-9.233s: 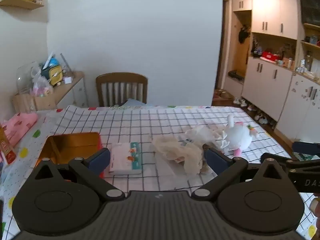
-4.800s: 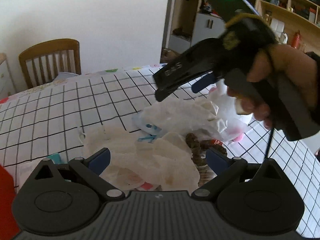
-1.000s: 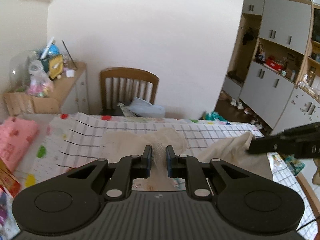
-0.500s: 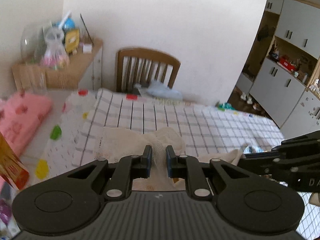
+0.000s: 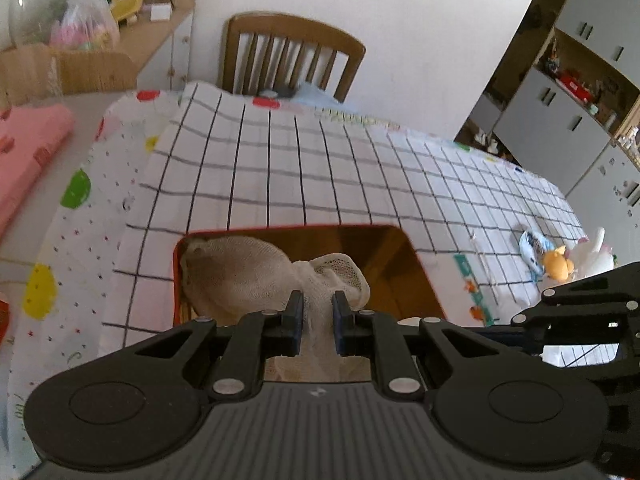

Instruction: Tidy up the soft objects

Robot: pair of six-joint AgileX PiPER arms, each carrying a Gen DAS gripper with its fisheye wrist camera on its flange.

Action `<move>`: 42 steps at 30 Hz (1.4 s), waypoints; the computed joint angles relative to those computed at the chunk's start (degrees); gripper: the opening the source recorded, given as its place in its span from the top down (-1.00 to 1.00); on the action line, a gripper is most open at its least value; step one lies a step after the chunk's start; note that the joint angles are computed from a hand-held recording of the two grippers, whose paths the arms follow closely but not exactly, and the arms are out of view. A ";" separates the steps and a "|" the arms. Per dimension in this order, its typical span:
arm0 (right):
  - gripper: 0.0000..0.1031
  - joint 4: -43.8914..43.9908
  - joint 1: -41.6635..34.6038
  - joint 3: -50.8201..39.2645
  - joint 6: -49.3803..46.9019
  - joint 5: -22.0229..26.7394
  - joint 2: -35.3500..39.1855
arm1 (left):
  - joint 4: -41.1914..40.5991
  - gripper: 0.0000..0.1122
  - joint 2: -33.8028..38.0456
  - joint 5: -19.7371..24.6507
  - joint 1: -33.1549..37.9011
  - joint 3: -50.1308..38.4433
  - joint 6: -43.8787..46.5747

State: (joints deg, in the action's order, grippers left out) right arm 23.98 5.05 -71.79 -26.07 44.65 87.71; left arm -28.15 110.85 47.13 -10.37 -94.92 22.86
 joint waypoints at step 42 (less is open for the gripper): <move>0.12 8.21 -4.70 5.98 -4.79 0.85 -1.22 | 3.31 -0.24 -4.90 -4.57 -2.20 6.80 -0.38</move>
State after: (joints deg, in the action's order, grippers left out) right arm 32.19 0.35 -65.81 -30.86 45.51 86.49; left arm -24.84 105.95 42.56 -12.57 -88.12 22.47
